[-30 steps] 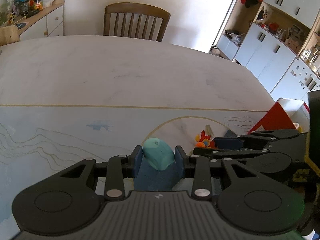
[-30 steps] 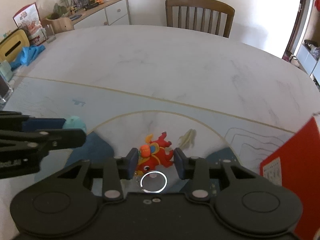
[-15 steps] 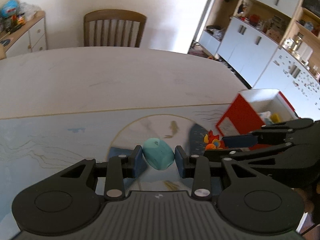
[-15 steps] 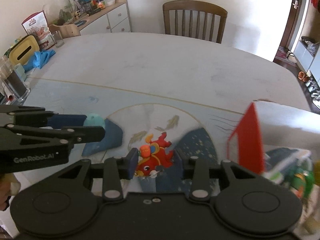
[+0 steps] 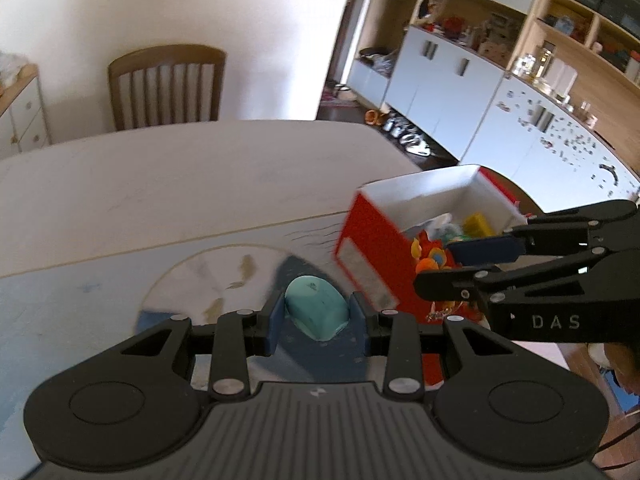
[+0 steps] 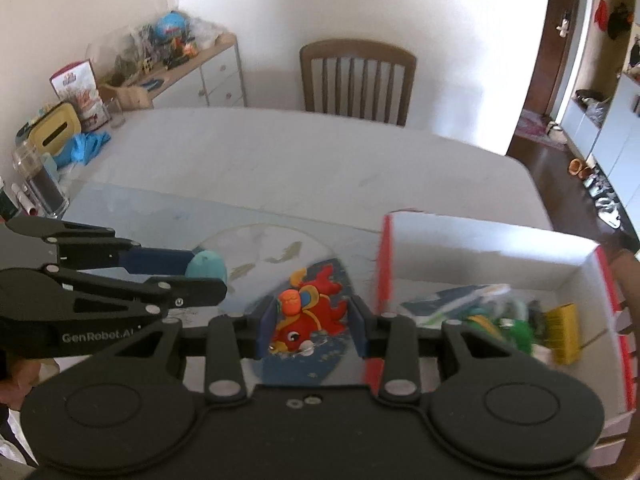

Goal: Organize objects
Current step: 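Carry the teal sponge and plush keychain with both grippers into the red box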

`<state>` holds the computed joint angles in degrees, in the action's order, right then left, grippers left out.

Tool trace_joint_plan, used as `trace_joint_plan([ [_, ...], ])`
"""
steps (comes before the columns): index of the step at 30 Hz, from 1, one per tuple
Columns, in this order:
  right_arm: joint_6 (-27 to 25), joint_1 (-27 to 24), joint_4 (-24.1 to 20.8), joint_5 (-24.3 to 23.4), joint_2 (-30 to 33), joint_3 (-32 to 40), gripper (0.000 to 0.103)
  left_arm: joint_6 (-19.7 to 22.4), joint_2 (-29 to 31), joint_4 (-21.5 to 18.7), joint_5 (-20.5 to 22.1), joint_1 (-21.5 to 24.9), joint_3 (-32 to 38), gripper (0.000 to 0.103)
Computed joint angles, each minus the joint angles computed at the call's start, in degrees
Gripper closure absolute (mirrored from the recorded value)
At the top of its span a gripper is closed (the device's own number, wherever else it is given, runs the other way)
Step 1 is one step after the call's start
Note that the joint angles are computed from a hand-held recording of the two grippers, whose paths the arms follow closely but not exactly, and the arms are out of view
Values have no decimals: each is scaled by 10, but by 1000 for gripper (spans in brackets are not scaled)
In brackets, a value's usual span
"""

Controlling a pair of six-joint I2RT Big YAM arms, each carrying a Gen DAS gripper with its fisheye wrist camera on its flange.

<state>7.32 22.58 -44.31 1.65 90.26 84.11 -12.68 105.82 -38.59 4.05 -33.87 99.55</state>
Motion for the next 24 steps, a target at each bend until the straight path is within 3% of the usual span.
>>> trace_joint_plan([
  [9,-22,-56,25,-20,-56,-54,66,5,50,-31,-19,-50,96,68],
  [24,-76,-177,46,-60,-87,-102,66,11,208,-128,-30,-108,342,68],
])
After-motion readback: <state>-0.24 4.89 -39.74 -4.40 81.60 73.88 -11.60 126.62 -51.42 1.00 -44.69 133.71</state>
